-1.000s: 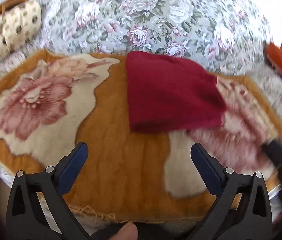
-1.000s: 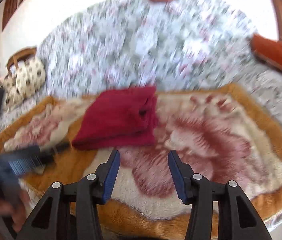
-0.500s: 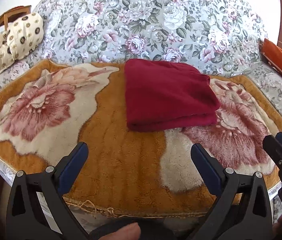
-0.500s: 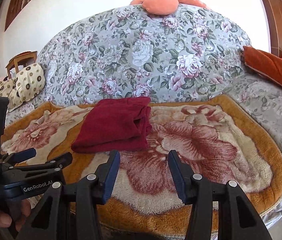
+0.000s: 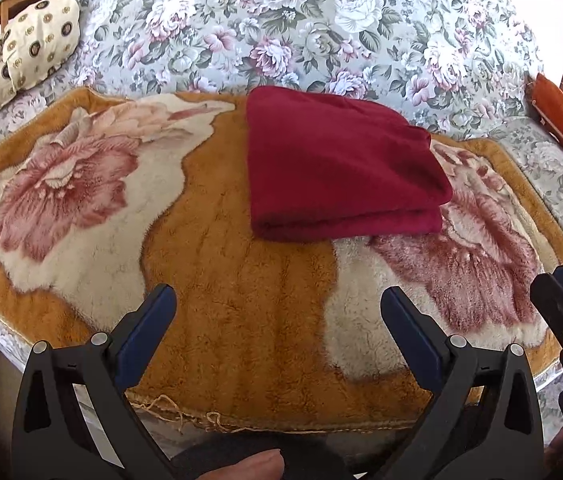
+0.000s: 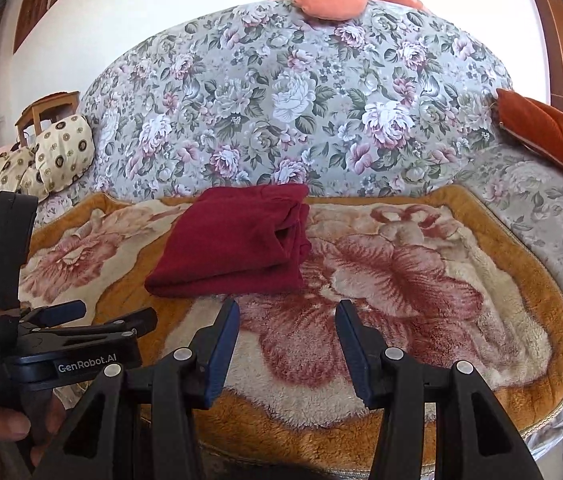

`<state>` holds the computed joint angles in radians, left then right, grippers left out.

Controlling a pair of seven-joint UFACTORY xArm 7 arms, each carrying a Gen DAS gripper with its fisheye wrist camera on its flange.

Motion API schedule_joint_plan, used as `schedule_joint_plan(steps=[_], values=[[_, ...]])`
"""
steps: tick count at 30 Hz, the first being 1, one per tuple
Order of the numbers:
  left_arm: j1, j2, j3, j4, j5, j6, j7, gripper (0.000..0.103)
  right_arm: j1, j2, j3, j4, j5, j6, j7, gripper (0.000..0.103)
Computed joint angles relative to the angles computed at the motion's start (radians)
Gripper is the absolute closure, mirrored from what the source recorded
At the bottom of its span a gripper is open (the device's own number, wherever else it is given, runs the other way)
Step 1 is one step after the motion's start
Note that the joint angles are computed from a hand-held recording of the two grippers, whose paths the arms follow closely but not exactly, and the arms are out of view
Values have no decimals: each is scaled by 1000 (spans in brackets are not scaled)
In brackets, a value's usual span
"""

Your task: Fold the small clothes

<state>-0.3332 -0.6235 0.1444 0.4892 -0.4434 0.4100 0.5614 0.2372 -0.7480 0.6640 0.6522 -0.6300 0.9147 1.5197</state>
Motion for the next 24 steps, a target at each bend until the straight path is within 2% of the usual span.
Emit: schedule_joint_plan(steps=[24], values=[[24,45,-15,33,-19,50,13,1,12,33,-13,12,-10,-2,-7,55]])
